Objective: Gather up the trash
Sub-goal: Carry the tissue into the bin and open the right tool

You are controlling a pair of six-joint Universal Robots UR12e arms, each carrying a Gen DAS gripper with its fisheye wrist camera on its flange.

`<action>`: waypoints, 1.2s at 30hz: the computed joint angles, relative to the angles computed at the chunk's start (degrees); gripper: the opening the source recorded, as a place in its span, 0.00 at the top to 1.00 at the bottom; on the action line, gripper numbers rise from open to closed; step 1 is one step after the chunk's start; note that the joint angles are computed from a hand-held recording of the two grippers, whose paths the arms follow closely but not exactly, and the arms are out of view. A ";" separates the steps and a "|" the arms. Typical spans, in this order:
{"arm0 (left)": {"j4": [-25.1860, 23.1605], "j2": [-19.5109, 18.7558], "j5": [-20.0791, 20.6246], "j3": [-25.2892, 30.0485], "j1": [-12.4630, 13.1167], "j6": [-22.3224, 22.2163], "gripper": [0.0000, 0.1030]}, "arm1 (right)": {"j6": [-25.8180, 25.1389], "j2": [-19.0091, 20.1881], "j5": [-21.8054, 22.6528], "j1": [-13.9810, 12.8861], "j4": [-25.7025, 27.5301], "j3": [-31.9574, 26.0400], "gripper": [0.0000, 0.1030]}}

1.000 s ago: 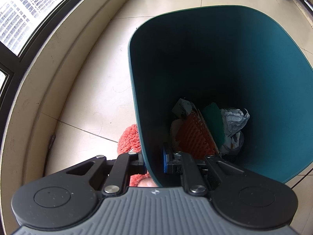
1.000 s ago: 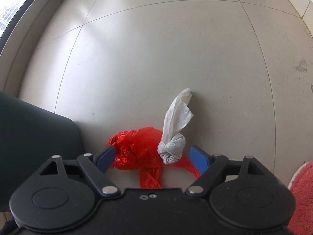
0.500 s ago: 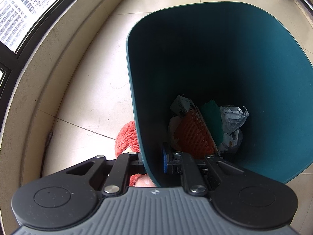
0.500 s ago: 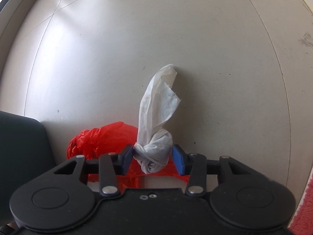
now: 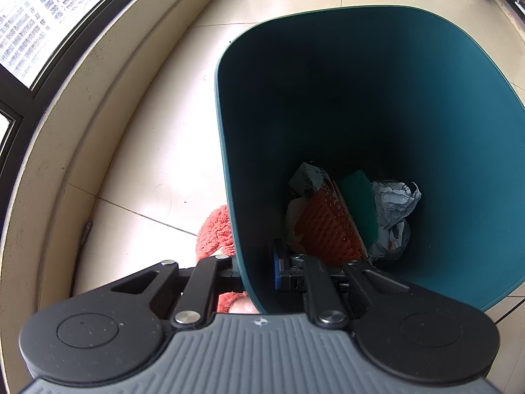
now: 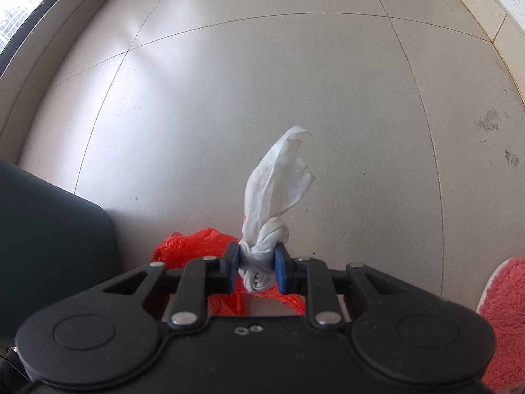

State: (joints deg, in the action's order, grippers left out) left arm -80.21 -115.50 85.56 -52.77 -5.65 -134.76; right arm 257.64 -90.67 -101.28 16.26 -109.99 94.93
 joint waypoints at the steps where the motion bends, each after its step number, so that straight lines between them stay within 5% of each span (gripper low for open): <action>1: 0.26 0.11 0.11 -0.23 -0.03 0.02 0.87 | -0.29 -0.18 -0.43 0.31 0.44 -0.55 0.80; 9: 0.07 0.11 0.15 -0.21 -0.08 -0.67 0.87 | -12.68 2.40 -1.23 2.81 -0.43 -10.42 0.80; 17: 0.48 0.34 -1.32 -0.18 0.41 -0.82 0.87 | -27.03 10.00 2.17 5.69 -4.09 -23.65 0.80; 22: 0.26 0.46 -2.11 -0.10 0.70 -0.97 0.87 | -32.97 15.92 4.17 6.59 -1.00 -31.23 0.80; 36: -0.74 0.47 -4.61 0.48 1.63 -1.28 0.87 | -34.85 22.94 6.71 5.31 6.86 -38.07 0.80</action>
